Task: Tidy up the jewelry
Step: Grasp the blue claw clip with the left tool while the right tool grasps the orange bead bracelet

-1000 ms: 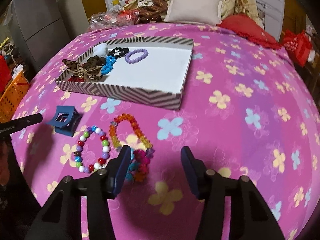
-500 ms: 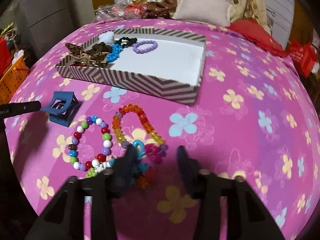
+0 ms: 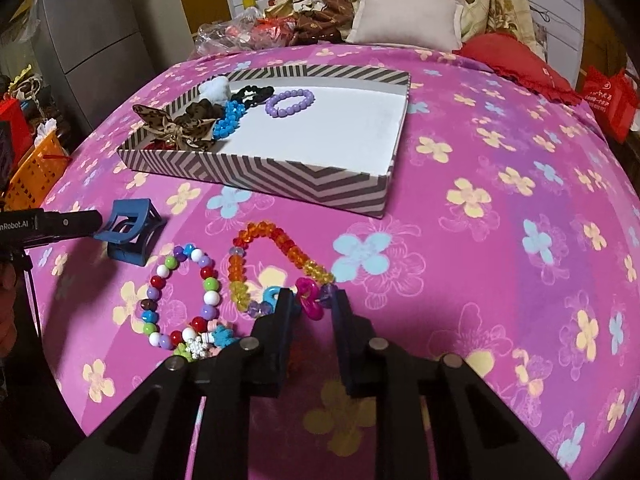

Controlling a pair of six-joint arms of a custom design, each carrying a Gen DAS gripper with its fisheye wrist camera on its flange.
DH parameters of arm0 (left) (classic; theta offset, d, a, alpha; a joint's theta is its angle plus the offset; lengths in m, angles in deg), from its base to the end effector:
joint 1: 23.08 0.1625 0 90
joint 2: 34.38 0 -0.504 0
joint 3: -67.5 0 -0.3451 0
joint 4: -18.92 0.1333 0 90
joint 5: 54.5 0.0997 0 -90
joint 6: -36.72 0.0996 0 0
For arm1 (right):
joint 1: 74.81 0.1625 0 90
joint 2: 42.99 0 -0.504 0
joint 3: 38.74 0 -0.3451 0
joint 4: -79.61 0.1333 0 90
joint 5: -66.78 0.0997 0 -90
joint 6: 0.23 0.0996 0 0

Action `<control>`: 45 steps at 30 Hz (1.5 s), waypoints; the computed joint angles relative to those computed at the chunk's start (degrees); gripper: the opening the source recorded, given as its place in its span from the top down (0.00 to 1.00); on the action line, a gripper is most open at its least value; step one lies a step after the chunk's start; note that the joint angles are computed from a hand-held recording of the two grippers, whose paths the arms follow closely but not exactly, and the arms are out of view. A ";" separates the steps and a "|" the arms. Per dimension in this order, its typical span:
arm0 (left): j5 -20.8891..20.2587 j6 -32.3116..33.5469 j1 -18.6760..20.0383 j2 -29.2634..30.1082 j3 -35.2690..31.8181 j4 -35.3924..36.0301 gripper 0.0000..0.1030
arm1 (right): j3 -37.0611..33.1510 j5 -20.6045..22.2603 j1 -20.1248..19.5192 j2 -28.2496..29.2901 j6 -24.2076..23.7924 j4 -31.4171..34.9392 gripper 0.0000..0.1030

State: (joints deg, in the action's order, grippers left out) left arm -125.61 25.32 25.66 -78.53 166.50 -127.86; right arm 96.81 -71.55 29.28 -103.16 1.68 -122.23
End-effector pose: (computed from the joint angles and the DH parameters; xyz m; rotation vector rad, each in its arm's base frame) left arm -0.3129 -0.6077 0.1406 0.7266 2.7559 -0.2533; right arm 0.1685 -0.4292 0.2718 -0.0919 -2.2723 0.8743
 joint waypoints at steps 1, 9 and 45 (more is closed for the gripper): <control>-0.45 -0.06 0.00 0.08 -0.14 -0.10 0.62 | -0.04 -0.01 -0.01 0.04 -0.11 -0.09 0.81; -3.39 -1.96 0.47 1.19 -2.33 1.76 0.53 | -0.12 0.26 -0.14 0.07 -0.38 -0.29 0.80; -2.68 -2.28 -0.22 3.92 -5.35 7.40 0.69 | -0.18 1.66 -0.25 0.68 -1.66 -1.50 0.61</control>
